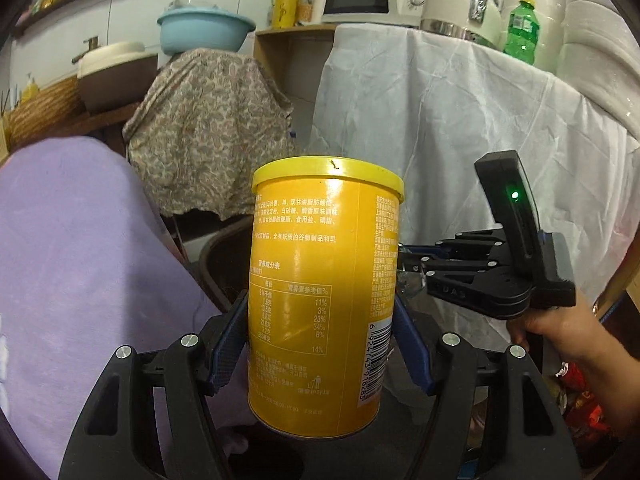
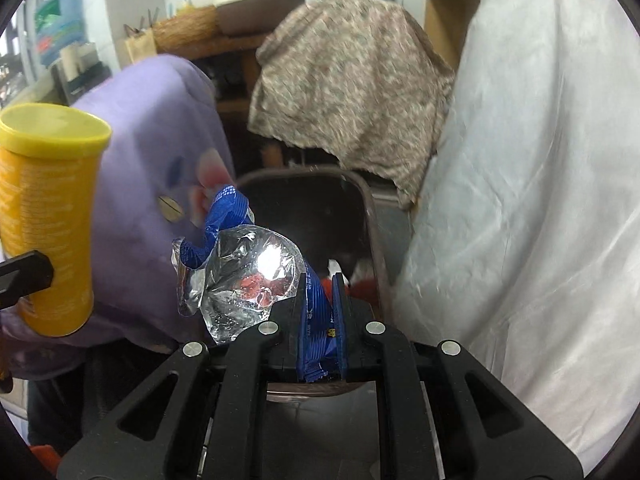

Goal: Collect trash
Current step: 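Carry the yellow canister and silver foil wrapper over the brown bin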

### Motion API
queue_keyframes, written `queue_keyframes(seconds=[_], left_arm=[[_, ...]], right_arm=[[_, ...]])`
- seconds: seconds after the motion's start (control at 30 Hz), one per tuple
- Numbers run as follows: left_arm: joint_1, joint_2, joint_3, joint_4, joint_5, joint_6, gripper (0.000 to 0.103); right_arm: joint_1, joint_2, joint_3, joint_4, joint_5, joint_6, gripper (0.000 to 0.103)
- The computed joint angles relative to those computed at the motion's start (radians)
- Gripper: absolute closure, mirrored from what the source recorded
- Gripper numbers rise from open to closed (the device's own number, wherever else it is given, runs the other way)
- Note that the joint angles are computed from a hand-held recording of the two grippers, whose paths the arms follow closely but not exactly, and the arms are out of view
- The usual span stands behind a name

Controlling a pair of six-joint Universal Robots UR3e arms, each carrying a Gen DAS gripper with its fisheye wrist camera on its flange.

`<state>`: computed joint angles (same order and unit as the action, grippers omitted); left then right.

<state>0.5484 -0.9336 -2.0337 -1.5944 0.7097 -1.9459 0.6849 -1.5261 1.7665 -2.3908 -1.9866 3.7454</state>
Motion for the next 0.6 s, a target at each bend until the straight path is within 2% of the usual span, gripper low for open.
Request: queue_keyframes(seconds=[0.1, 0.23, 0.6], left_arm=[[-0.06, -0.023, -0.066, 0.165, 0.041, -0.094, 0.036], [-0.092, -0.046, -0.105, 0.261, 0.08, -0.141, 0.036], [-0.124, -0.075, -0.13, 0.322, 0.122, -0.178, 0.036]], right_arm=[[-0.046, 0.031, 0.041, -0.053, 0.044, -0.012, 0.091], [-0.109, 0.097, 0.064, -0.124, 0.111, -0.036, 0.091], [-0.148, 0.24, 0.03, -0.175, 0.183, -0.053, 0.091]])
